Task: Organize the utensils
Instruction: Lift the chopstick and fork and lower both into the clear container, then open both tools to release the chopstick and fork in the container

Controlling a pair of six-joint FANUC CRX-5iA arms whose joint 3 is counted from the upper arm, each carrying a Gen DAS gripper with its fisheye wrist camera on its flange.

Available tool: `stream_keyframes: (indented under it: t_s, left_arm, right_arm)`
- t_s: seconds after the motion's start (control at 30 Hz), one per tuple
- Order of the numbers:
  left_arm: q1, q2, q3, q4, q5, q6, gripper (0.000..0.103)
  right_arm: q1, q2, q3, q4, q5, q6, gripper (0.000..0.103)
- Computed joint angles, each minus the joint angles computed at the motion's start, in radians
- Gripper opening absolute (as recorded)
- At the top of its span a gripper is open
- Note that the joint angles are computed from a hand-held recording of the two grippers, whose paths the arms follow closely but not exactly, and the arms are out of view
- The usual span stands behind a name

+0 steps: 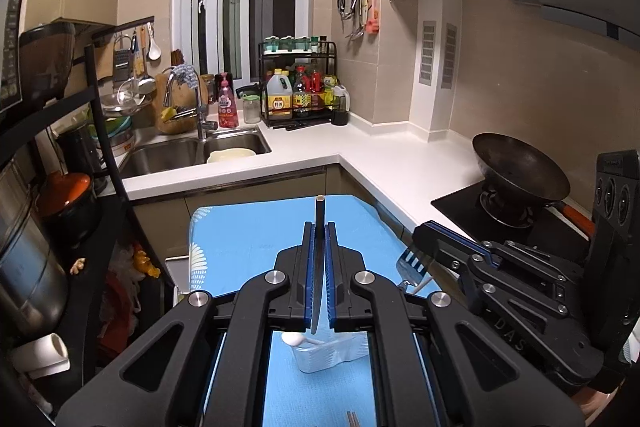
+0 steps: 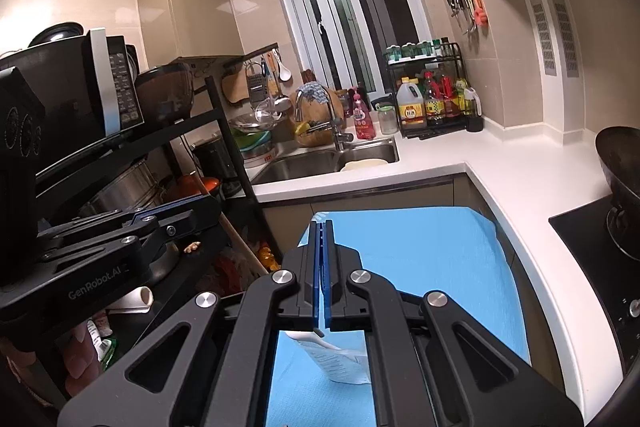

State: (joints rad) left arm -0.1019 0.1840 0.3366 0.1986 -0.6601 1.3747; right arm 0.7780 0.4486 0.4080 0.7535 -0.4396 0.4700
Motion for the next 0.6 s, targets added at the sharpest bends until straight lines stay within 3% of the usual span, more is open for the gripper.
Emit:
stream_keyframes:
  t_s: [0.33, 0.6]
  left_arm:
    - [0.004, 0.071, 0.046, -0.029, -0.009, 0.031, 0.005]
    - [-0.005, 0.106, 0.062, -0.047, -0.004, 0.033, 0.005]
  right_arm:
    - [-0.01, 0.069, 0.067, -0.016, -0.037, 0.069, 0.001]
    - [-0.018, 0.102, 0.113, -0.101, -0.06, 0.133, 0.001]
